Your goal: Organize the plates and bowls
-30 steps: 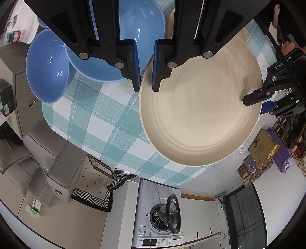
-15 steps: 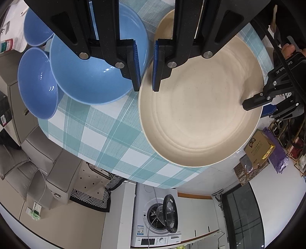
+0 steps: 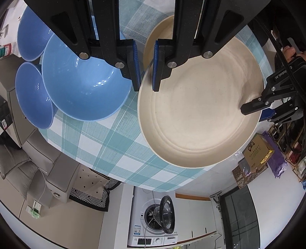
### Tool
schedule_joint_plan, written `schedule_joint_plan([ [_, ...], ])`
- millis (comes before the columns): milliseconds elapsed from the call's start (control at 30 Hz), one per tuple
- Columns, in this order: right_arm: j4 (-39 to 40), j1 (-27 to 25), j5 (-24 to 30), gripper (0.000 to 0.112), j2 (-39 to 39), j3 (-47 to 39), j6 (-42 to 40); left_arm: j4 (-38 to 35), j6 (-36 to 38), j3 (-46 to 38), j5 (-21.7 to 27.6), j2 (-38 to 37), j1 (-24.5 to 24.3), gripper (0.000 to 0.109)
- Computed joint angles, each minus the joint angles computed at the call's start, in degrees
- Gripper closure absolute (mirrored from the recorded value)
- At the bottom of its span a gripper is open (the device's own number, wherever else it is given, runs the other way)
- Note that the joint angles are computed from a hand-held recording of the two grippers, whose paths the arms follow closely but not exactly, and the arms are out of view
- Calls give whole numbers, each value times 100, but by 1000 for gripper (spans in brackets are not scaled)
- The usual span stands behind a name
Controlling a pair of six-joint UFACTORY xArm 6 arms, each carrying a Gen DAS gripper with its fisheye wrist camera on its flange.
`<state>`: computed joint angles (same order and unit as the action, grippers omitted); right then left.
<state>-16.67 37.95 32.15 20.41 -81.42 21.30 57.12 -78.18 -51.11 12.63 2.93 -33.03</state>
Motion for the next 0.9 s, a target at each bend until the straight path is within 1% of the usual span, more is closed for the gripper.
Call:
schedule_joint_plan([
  [233,-156,42,-160,100,-138,332,271,258,-233,103,-109,-13,-1,84],
  [467,-356,54,-153,100,-189,480,520,464,-405,128,-99,52,-77,84],
  [833,-547,119,-101,99,-136,572,795,234,-110,146,-96,190,-141,84],
  [900,-540,124,-98,99,-120,585,812,200,-81,125,-26,214,-171,84],
])
